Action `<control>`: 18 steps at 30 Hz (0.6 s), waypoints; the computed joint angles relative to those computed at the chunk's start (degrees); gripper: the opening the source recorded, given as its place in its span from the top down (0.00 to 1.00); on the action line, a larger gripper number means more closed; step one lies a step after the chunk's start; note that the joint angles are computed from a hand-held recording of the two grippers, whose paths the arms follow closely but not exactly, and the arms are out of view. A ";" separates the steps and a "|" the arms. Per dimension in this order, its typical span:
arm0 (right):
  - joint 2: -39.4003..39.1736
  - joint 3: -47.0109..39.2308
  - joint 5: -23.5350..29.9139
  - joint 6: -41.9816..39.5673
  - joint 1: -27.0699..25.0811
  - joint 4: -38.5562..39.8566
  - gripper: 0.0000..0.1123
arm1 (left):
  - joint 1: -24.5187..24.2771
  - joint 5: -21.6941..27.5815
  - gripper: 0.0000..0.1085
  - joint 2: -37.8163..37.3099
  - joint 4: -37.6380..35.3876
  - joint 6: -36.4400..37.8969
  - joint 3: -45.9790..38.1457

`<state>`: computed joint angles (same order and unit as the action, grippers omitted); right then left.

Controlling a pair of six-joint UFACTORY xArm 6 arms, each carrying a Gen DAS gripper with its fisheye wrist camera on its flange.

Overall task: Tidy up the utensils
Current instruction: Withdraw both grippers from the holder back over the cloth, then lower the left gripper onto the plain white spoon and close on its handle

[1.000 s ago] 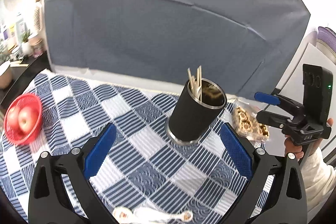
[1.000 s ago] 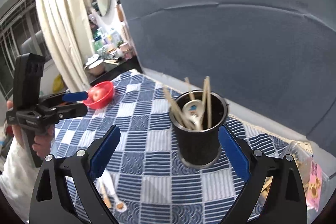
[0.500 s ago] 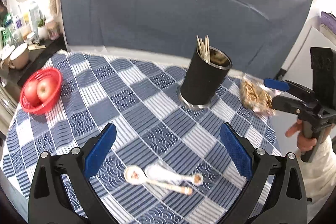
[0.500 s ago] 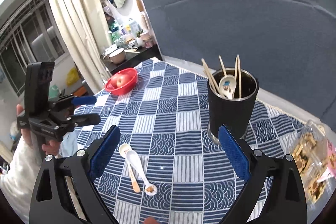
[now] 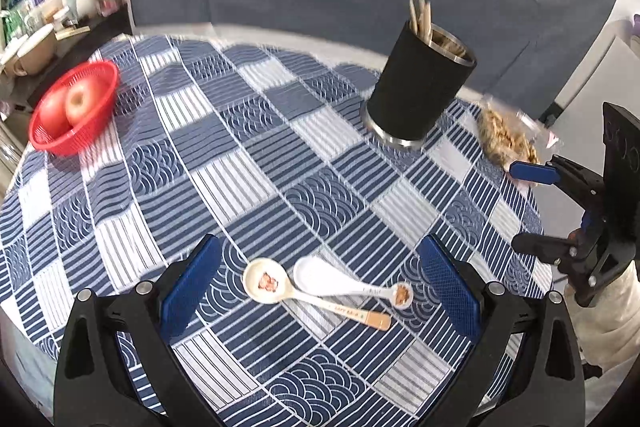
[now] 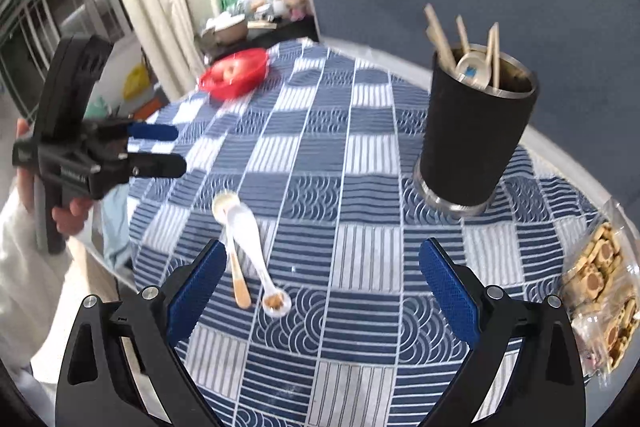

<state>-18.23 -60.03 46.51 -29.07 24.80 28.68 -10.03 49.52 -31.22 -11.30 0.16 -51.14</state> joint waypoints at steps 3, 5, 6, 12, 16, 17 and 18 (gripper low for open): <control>1.23 0.26 0.98 1.44 1.00 -2.17 0.17 | 0.28 0.62 0.11 1.30 -0.42 1.86 0.12; 1.92 0.49 1.26 2.21 1.67 -3.44 0.17 | 0.62 1.57 0.11 2.73 -2.02 4.64 -0.35; 2.15 0.74 0.93 2.87 2.05 -4.23 0.17 | 0.65 1.95 0.11 3.36 -2.59 5.62 -0.64; 4.27 0.99 1.55 7.10 3.19 -6.89 0.17 | 0.62 3.58 0.11 7.87 -1.52 7.68 -2.08; 5.35 1.60 1.09 11.69 3.72 -8.84 0.17 | 0.72 3.90 0.12 9.70 -1.85 11.50 -2.70; 5.63 1.79 0.94 12.85 3.90 -9.19 0.17 | 0.79 4.54 0.14 10.28 -2.36 13.02 -3.12; 5.85 1.99 0.67 13.81 4.12 -9.58 0.17 | 0.84 5.63 0.20 11.05 -2.88 14.97 -3.74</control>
